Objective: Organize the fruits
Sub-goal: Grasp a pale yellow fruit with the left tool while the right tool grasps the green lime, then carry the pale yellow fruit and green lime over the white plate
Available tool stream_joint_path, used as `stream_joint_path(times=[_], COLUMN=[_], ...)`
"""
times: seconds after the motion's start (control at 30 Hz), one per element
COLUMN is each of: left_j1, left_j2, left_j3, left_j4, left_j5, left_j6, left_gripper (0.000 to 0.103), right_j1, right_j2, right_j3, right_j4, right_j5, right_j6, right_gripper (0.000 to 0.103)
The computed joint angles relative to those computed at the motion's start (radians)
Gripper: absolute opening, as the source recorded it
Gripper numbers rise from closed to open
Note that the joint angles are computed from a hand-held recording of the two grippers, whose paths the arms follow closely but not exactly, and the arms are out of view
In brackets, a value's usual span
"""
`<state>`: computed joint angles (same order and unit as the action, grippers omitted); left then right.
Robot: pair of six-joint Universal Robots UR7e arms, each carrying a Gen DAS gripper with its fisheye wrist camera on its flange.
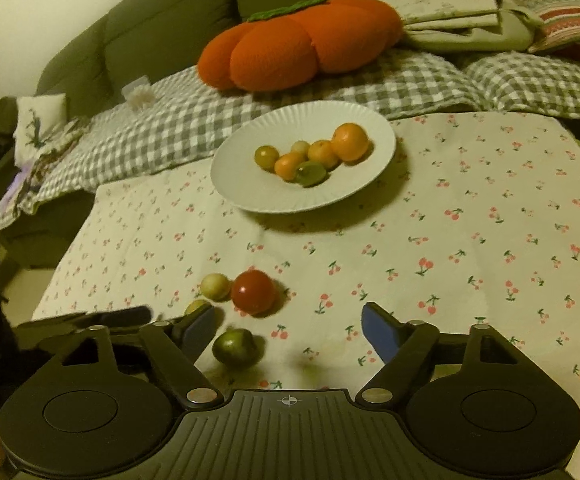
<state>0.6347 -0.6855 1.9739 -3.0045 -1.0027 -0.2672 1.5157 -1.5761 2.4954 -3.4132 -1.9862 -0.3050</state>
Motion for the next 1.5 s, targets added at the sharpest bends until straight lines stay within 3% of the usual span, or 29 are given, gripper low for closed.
stream_joint_path(times=[0.07,0.33,0.43,0.57,0.67,0.83,0.93,1.4,1.5], left_j1=[-0.001,0.008,0.017,0.014,0.013,0.017,0.023,0.025,0.018], left_j2=[-0.003,-0.044,-0.032,-0.007,0.007,0.015,0.015,-0.029,-0.036], left_j3=[0.005,0.027,0.019,0.003,-0.004,0.0,0.0,0.008,0.012], left_j4=[-0.015,-0.029,-0.051,-0.042,-0.034,-0.062,-0.082,-0.02,-0.017], left_j5=[-0.015,-0.037,-0.052,-0.041,-0.036,-0.038,-0.069,-0.059,-0.044], left_j6=[0.025,-0.004,0.033,0.046,0.061,0.105,0.143,0.033,0.024], left_gripper=[0.031,0.018,0.019,0.035,0.041,0.036,0.024,0.024,0.024], right_j1=[-0.006,-0.014,-0.004,0.007,0.01,0.021,0.026,0.03,0.034], right_j2=[0.002,0.045,0.077,0.102,0.109,0.145,0.169,0.259,0.264], right_j3=[-0.001,-0.003,-0.005,-0.004,0.001,-0.005,-0.01,-0.045,-0.049], right_j4=[0.013,0.024,0.012,-0.009,-0.027,-0.048,-0.058,-0.129,-0.132], right_j5=[0.007,0.016,0.01,-0.012,-0.016,-0.03,-0.039,-0.044,-0.048], right_j6=[-0.009,-0.073,-0.112,-0.143,-0.173,-0.225,-0.245,-0.284,-0.274], right_gripper=[0.071,0.065,0.064,0.064,0.064,0.062,0.055,0.032,0.032])
